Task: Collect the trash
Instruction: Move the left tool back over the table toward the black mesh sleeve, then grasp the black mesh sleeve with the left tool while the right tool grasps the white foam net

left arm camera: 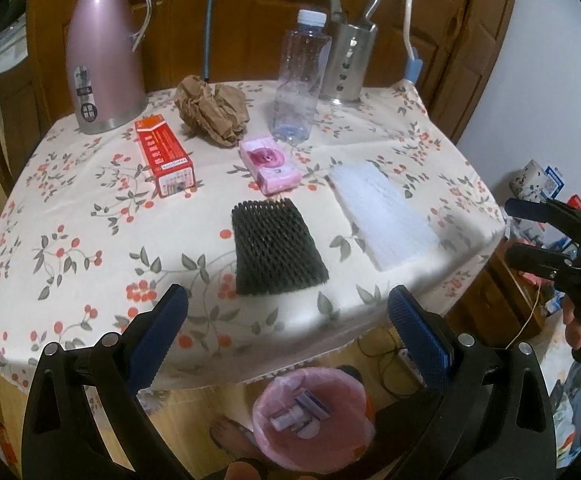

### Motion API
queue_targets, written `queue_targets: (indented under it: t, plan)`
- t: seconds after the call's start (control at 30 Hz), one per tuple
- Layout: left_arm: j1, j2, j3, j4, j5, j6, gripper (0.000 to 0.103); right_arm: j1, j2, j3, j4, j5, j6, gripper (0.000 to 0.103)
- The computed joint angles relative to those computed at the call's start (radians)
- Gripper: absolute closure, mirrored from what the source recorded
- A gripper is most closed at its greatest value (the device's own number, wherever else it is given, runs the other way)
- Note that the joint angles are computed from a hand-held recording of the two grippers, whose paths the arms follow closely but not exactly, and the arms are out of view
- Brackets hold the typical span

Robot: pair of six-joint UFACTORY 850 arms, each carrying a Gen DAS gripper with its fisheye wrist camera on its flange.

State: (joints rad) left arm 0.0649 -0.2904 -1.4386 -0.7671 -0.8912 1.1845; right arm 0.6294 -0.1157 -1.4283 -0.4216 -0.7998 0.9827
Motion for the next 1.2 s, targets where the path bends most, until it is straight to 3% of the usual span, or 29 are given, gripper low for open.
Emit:
queue_targets:
  t: [0.53,0.87,1.17,1.2]
  plan:
    - [-0.086,-0.117,-0.104,0.073,0.08,-0.13,0.006,-0.038,-0.027,-0.01,0.007,0.016,-0.02,0.005]
    - [-0.095,-0.148,-0.115,0.087,0.112,-0.149,0.006,-0.069,-0.044,-0.012,0.024,0.034,-0.04,0.005]
    - [-0.094,-0.161,-0.116,0.092,0.109,-0.145,0.018,-0.1,-0.094,-0.036,0.066,0.054,-0.079,0.005]
    - [-0.093,-0.162,-0.116,0.09,0.105,-0.143,0.025,-0.103,-0.097,-0.038,0.068,0.055,-0.082,0.005]
